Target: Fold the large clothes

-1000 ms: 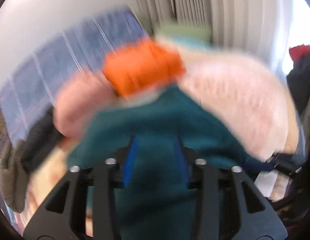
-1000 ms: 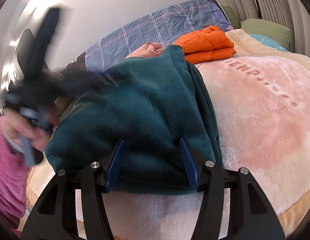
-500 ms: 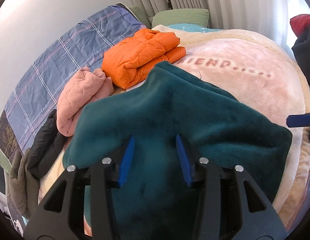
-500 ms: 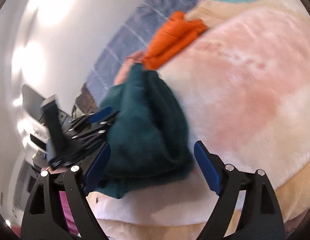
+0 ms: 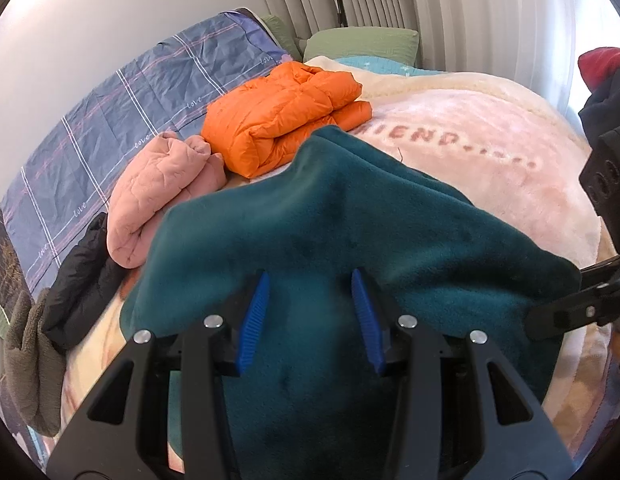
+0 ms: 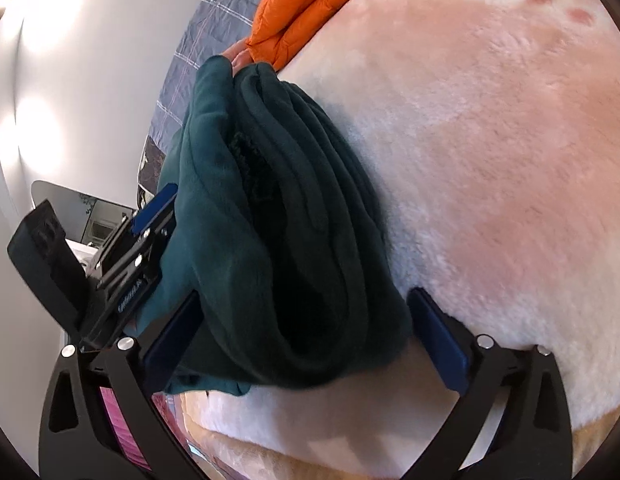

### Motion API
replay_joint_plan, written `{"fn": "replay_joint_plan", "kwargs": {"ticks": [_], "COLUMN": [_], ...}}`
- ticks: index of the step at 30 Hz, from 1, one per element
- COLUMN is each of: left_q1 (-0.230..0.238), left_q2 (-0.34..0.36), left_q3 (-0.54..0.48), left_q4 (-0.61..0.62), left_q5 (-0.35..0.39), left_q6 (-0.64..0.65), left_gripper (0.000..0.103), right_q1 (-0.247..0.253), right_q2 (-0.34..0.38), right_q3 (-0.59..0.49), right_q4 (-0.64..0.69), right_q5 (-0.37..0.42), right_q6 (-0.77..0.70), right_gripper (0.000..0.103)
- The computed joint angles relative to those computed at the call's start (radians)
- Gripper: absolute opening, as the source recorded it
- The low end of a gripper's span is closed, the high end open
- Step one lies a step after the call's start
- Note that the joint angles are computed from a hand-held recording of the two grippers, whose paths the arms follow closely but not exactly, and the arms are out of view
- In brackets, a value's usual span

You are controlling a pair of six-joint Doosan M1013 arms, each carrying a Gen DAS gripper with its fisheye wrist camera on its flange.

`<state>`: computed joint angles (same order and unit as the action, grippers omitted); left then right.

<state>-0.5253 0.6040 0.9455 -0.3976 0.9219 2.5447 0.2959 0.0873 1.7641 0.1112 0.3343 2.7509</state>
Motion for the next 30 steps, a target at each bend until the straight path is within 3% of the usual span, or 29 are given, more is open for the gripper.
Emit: {"fn": "replay_joint_plan", "kwargs": {"ticks": [1,5,8,13,17,22,30], "left_q1": [0.001,0.004,0.005,0.025,0.027,0.025,0.026], "left_q2": [-0.001,-0.004,-0.002,0.014,0.015,0.012,0.01], "left_q3": [0.001,0.008,0.006,-0.022,-0.022,-0.018,-0.014], "left_q4": [-0.002,-0.014,-0.024,-0.097,-0.104,-0.099,-0.098], "left_q5": [0.0,-0.004,0.0,0.05,0.05,0.044,0.04], "left_q6": [0.0,0.0,-0.003,-0.019,-0.028,-0.029,-0.028], "left_gripper": [0.043,0.043,0.043,0.045,0.045,0.045,0.045], "right_q1": [0.002,0.02,0.019,0.004,0.005,-0.01,0.002], "right_q2": [-0.003,-0.007,0.003,0.008,0.019,0.033,0.024], "right_q3": [0.004,0.02,0.013,0.015,0.002,-0.01,0.004], "right_q4": [-0.019,-0.24,-0.29,-0.15,-0.194,-0.094,-0.21], "right_q5": [-0.008,-0.045,-0.044,-0.067,-0.056,-0.061,-0.086], "right_q6": [0.024,0.261,0.284,0.133,0.166,0.074,0.175], "right_gripper": [0.102,0.085,0.082,0.087,0.098,0.102,0.102]}}
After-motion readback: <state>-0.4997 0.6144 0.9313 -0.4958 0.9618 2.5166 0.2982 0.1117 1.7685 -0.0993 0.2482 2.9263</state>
